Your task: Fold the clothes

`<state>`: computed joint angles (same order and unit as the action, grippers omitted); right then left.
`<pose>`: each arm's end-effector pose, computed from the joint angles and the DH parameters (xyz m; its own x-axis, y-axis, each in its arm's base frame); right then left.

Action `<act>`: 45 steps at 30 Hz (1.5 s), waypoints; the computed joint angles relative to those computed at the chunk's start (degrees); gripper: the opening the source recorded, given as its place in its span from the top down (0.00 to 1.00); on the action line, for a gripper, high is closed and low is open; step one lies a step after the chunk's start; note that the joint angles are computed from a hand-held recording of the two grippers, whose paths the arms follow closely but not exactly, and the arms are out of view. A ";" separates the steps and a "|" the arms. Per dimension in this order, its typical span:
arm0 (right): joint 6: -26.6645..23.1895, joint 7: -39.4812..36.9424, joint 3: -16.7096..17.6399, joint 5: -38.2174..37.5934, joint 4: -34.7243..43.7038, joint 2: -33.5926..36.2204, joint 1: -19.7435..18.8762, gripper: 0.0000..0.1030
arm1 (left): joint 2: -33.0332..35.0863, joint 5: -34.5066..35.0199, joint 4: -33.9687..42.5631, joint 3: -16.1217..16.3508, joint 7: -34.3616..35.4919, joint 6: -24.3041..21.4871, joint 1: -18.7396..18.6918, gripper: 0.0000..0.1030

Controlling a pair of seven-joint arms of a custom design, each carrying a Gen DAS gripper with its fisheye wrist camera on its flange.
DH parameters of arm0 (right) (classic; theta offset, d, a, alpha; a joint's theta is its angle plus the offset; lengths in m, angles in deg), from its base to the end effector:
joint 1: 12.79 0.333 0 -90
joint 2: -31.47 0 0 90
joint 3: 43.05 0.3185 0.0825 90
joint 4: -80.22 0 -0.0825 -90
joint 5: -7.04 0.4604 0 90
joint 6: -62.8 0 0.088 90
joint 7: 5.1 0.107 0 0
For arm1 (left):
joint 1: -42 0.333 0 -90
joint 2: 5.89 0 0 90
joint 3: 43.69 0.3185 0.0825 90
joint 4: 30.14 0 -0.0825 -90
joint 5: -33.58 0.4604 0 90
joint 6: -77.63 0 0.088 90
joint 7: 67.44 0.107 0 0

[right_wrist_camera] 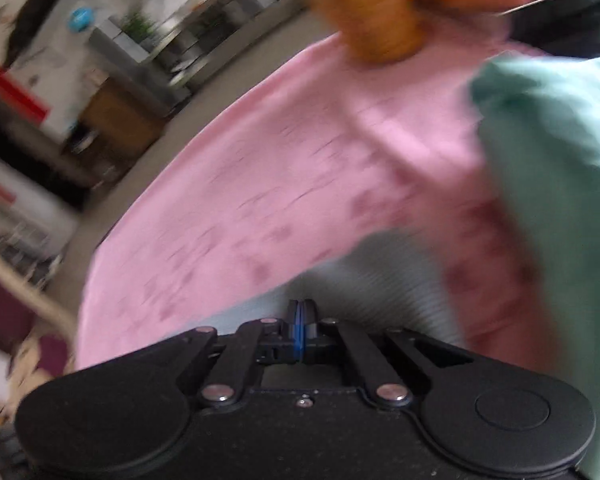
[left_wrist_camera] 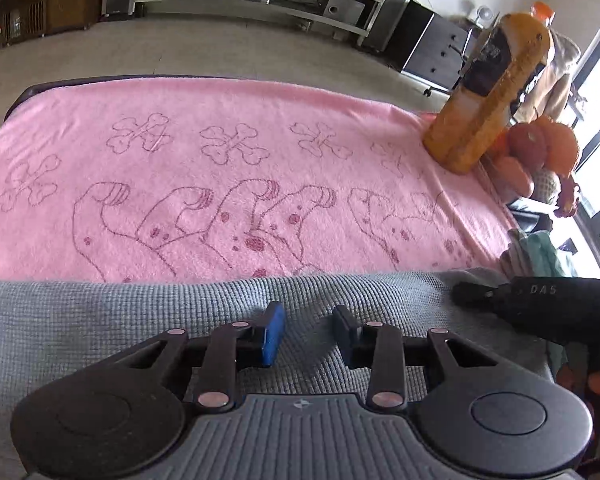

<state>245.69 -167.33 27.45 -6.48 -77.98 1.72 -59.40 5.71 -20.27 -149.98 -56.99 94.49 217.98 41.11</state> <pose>0.4406 0.1652 0.2764 -0.6844 -0.4845 -0.5449 -0.2775 0.8641 -0.4199 0.6289 -0.1581 0.2971 -0.7424 -0.6000 0.2980 -0.6425 0.5116 -0.5705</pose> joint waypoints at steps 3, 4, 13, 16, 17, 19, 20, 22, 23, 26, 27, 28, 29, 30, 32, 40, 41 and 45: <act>-5.84 3.51 -4.05 2.30 -2.69 -4.47 6.66 1.00 | -1.42 -0.55 -0.43 0.77 0.03 1.01 0.76 0.74; -13.28 3.72 -6.13 2.20 -2.24 -5.94 10.12 0.99 | -2.04 0.08 -0.94 1.13 -0.25 3.58 0.59 0.74; -20.48 6.20 -20.24 2.54 -6.58 -13.33 29.78 0.76 | -7.55 -0.74 -5.44 4.74 10.72 13.61 3.49 0.69; -21.87 5.76 -23.01 1.02 -5.66 -13.46 33.54 0.69 | -6.69 -3.00 -3.92 6.21 9.69 9.56 4.88 0.64; -21.78 6.32 -22.74 -0.06 -5.71 -13.97 33.89 0.67 | -5.72 -3.43 -2.80 6.45 7.86 7.78 5.29 0.64; -18.49 7.88 -21.46 -2.83 -5.97 -13.70 32.53 0.65 | -4.00 -4.68 -1.44 6.24 4.75 7.17 5.75 0.65; -16.28 8.80 -20.53 -4.34 -6.09 -13.41 31.31 0.65 | -3.28 -5.03 -1.00 5.92 4.25 7.69 5.87 0.67; -10.76 10.11 -18.75 -7.38 -5.33 -10.90 27.35 0.66 | -2.54 -6.86 -1.17 4.66 7.63 11.18 5.79 0.72; -7.83 10.71 -17.60 -8.92 -4.71 -9.38 24.85 0.71 | -2.08 -6.49 -0.94 4.34 8.27 11.58 5.77 0.78; 0.24 10.40 -12.36 -10.44 -2.76 -5.45 16.49 0.77 | -0.33 -3.28 0.34 3.93 6.75 10.83 5.76 0.82; 1.53 9.73 -11.26 -10.01 -2.25 -4.05 14.81 0.77 | 0.43 -1.58 0.99 3.92 5.14 10.12 5.81 0.81; 2.76 9.00 -10.11 -9.59 -1.72 -2.61 13.09 0.77 | 1.11 -0.56 1.34 3.66 4.66 11.11 5.78 0.80; 3.95 8.23 -8.89 -9.16 -1.18 -1.15 11.31 0.77 | 1.68 0.62 1.58 3.44 3.99 12.29 5.74 0.75; 4.59 7.58 -8.25 -8.57 -1.00 -0.09 10.30 0.81 | 2.12 2.60 1.86 3.48 2.10 12.67 5.69 0.68; 4.76 6.61 -8.71 -7.01 -1.56 1.23 10.40 0.88 | 2.92 6.44 2.41 3.52 -1.76 13.15 5.73 0.62; -8.01 7.01 -13.93 0.73 -4.08 -4.80 20.88 0.94 | 1.76 9.30 0.63 1.80 -7.11 16.81 7.28 0.44; -11.43 7.48 -14.39 0.21 -3.88 -6.55 22.37 0.84 | 1.07 8.41 0.23 1.45 -6.85 16.63 7.72 0.48; -16.38 9.01 -16.79 -2.19 -4.27 -11.03 26.90 0.73 | -4.04 -4.34 -3.18 -0.12 5.76 17.23 9.32 0.49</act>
